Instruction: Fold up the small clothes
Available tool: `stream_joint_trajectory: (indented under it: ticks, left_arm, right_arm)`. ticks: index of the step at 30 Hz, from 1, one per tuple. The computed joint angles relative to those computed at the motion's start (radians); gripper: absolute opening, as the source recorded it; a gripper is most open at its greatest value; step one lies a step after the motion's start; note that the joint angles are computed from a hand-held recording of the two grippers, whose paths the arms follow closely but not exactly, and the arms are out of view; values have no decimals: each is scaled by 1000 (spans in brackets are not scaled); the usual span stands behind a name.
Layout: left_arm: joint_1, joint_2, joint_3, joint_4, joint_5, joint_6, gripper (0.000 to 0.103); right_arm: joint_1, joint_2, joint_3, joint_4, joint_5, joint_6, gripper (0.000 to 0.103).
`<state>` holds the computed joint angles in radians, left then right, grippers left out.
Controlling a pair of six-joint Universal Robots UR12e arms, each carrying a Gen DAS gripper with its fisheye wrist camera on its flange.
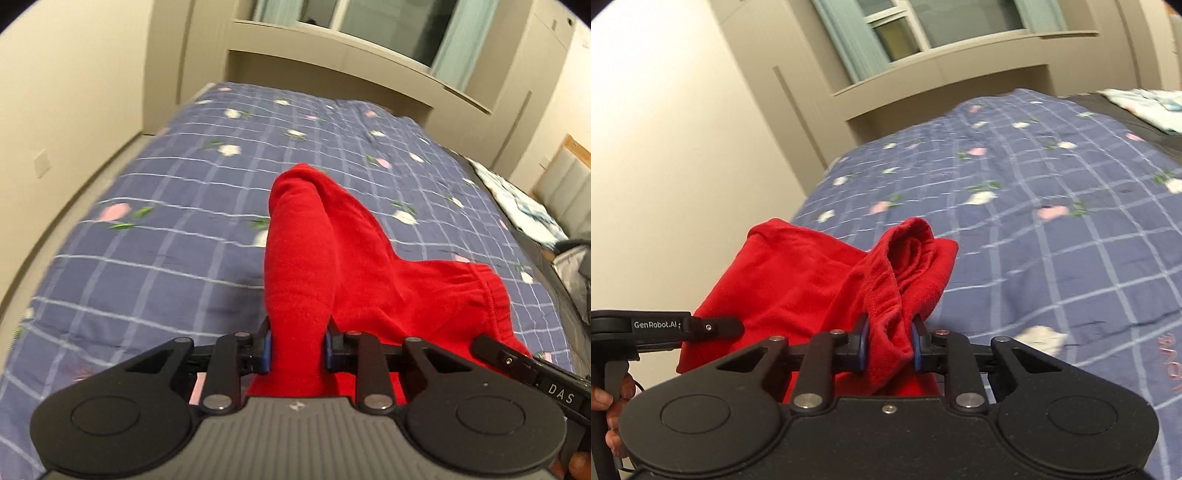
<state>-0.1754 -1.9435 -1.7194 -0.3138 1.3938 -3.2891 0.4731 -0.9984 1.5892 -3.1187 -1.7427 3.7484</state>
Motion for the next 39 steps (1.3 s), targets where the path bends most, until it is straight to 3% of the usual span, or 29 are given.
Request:
stream_joint_trajectory:
  ticks: [6, 11, 20, 23, 27, 37, 39]
  left_arm:
    - [46, 32, -71, 15, -1, -25, 27]
    - [81, 17, -99, -7, -38, -54, 27]
    - [93, 3, -136, 60, -61, -86, 32]
    - [89, 10, -138, 61, -38, -87, 42]
    - [90, 35, -161, 101, -10, -90, 66]
    - [69, 106, -223, 224, 46, -51, 98]
    - [65, 117, -236, 251, 57, -48, 101]
  right_arm:
    - [39, 36, -56, 52, 10, -22, 24]
    - [58, 65, -79, 123, 2, -11, 24]
    - [73, 78, -79, 149, -57, -21, 32]
    - [76, 76, -73, 148, -76, -26, 37]
    - [86, 68, -63, 125, -120, -26, 54]
    - [127, 45, -32, -70, -223, -133, 94]
    - [134, 42, -26, -106, -241, -149, 100]
